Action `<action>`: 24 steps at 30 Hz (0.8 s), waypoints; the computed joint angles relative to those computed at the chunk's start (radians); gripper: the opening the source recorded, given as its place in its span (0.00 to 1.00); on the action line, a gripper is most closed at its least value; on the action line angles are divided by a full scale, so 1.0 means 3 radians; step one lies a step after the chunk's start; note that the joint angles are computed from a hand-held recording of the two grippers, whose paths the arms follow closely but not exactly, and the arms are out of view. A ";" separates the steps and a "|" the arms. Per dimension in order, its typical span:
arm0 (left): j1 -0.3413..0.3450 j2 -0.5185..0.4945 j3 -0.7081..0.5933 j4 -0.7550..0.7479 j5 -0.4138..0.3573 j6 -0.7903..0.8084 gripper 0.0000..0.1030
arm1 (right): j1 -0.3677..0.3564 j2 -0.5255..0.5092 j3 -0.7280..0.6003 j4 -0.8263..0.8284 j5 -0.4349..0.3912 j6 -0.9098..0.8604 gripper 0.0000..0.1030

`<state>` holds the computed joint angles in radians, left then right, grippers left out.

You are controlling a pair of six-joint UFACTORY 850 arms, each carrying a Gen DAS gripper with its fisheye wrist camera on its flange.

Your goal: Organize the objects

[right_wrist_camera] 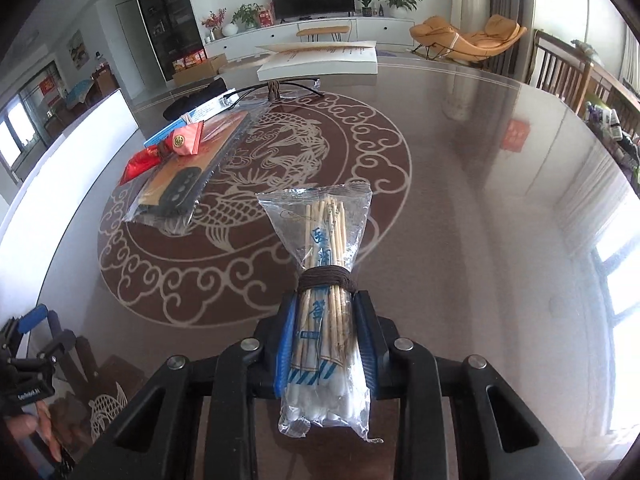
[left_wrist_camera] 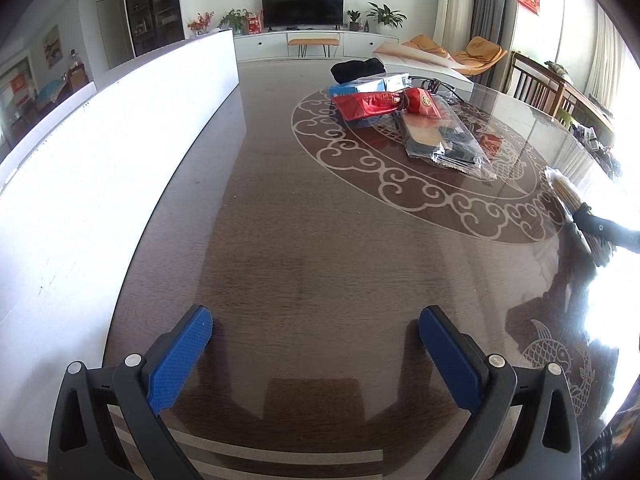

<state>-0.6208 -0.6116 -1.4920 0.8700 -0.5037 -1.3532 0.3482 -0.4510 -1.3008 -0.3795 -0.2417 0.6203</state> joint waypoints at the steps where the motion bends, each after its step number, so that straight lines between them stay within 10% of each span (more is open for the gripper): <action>1: 0.0000 0.0000 0.0000 0.0000 0.0000 0.0000 1.00 | 0.0004 0.0059 0.0103 -0.0314 0.0064 0.0315 0.29; 6: 0.0000 0.0000 0.0001 0.0004 -0.0001 -0.0001 1.00 | 0.0095 0.0067 0.0208 -0.1585 0.0061 0.1501 0.69; 24: -0.0002 0.0003 0.0004 0.0008 -0.0002 -0.0012 1.00 | 0.0139 -0.0015 0.0164 -0.1532 -0.0001 0.1394 0.91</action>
